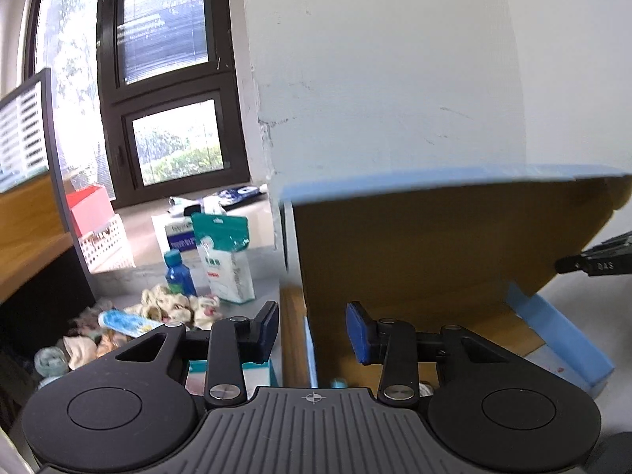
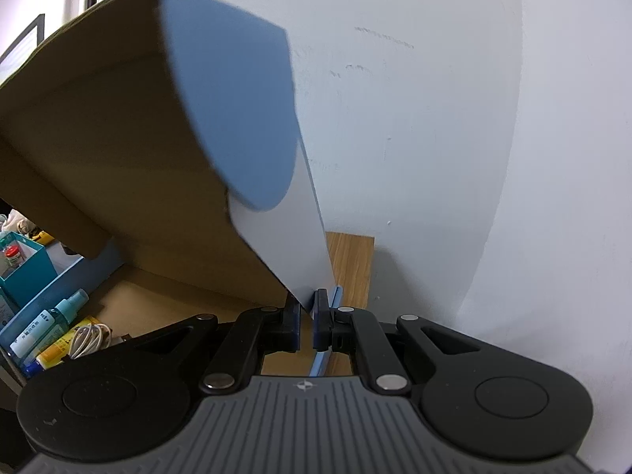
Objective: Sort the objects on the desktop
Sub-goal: 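Swing the lid down over the box with the right gripper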
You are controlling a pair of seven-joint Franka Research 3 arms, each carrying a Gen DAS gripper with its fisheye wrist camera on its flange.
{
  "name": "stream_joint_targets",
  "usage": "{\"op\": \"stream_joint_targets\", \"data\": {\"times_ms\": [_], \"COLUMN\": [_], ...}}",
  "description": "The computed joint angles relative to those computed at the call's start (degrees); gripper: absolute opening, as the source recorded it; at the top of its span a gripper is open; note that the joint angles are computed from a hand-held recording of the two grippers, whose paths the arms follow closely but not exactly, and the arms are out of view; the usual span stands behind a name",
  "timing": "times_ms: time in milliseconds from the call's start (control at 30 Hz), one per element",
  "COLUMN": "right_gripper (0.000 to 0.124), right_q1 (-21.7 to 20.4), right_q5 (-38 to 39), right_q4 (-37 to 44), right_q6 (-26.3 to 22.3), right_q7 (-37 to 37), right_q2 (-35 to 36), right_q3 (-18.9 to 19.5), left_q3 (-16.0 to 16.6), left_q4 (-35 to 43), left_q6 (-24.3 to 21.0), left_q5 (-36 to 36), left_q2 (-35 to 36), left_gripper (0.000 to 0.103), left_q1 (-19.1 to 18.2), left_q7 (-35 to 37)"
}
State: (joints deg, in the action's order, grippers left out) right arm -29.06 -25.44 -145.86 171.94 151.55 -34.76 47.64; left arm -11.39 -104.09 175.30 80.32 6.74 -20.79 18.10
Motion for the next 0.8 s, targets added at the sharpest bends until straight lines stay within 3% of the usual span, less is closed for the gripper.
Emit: {"op": "stream_joint_targets", "data": {"times_ms": [100,267,400,533,800], "right_gripper": [0.008,0.008,0.008,0.008,0.009], "right_q1": [0.4,6.1,8.3,10.4,21.5], "right_q5": [0.1,1.5,2.3,2.8,6.0], "right_q4": [-0.2,-3.5,-5.2,-6.5,-11.5], "right_q6": [0.0,-1.3,-1.5,-2.8,-8.5], "right_q7": [0.0,0.6,1.3,2.0,2.7], "right_q2": [0.7,-1.5,-2.5,-4.0,-10.2], "right_q3": [-0.1,-2.8,-3.8,-4.2,-9.8], "left_q3": [0.1,-0.3,-1.2,-2.1,-2.7], "left_q4": [0.1,-0.9,-1.8,-3.5,-7.3], "left_q6": [0.0,-0.2,-0.7,0.1,1.5], "left_q5": [1.0,6.1,11.9,13.3,11.5], "left_q2": [-0.1,-1.3,-2.5,-3.9,-5.5], "left_gripper": [0.041,0.041,0.041,0.041,0.044], "left_q1": [-0.1,0.0,0.5,1.4,2.7], "left_q7": [-0.6,-4.2,-8.9,-10.5,-8.6]}}
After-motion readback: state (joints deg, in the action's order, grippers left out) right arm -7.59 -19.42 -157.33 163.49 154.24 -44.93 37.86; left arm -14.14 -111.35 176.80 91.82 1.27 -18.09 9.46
